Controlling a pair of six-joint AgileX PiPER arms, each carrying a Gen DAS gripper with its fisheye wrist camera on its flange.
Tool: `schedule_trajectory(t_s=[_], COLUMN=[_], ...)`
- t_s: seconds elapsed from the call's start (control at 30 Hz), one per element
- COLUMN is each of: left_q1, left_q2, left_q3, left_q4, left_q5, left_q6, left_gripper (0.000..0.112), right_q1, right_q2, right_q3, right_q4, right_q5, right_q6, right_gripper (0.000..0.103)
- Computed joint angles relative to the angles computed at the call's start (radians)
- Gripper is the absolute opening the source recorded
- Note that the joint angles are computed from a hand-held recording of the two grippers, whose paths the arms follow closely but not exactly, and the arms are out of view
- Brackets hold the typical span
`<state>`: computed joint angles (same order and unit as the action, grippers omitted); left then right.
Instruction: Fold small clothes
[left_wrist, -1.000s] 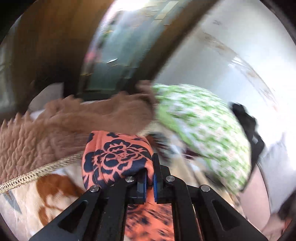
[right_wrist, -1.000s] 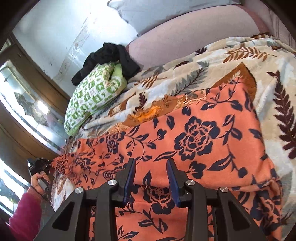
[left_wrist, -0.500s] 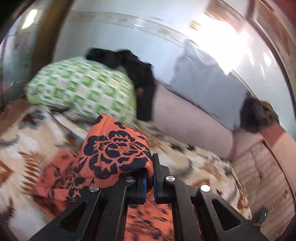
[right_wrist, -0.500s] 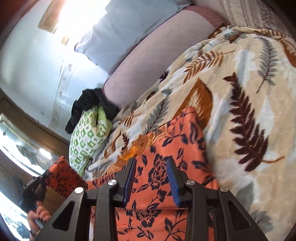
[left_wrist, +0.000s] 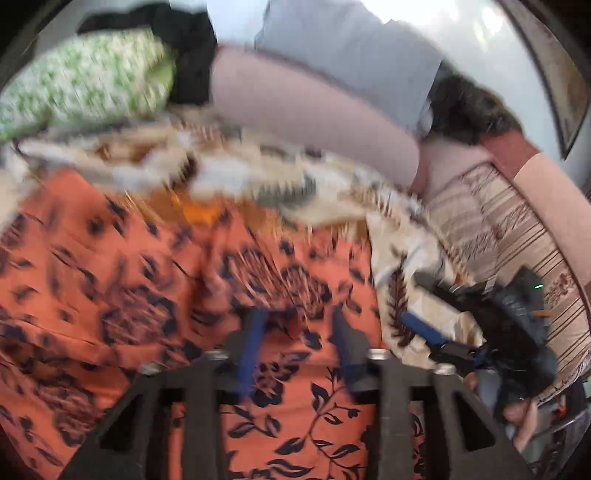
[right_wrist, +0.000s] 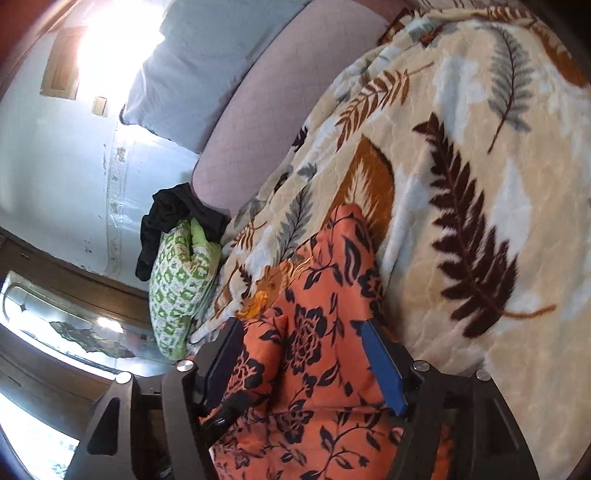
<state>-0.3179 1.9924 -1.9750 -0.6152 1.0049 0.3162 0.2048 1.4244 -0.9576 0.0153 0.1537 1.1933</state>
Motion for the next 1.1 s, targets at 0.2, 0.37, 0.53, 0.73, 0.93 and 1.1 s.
schedule_trajectory(t_s=[0.2,0.37,0.53,0.73,0.93,1.1], left_q1=[0.111,0.212,0.28,0.261,0.268,0.23], left_q2=[-0.127,0.065,0.154,0.227,0.221,0.248], left_q3=[0.172,-0.026,-0.103,-0.195,-0.187,-0.228], left_q4=[0.26,0.489,0.481,0.539,0.473,0.515], left_q5=[-0.363,-0.222,-0.107,0.007,-0.003,0.031], left_q6=[-0.118,-0.407,-0.435,-0.45,-0.417,-0.434], left_gripper=[0.073,0.073,0.073,0.073,0.073,0.073], right_q1=[0.13,0.299,0.381,0.391,0.355,0.354], right_q2=[0.095,0.242,0.486,0.668,0.548,0.567], right_q3=[-0.178,-0.428,-0.748,-0.955,-0.785,-0.814], right_q4=[-0.303,-0.548,-0.51,-0.528,-0.595,-0.513], right_q5=[0.151,0.409,0.657,0.835,0.653,0.624], right_q6=[0.16,0.185,-0.038,-0.158,0.059,-0.036], right_gripper=[0.07,0.07,0.07,0.07,0.07,0.071])
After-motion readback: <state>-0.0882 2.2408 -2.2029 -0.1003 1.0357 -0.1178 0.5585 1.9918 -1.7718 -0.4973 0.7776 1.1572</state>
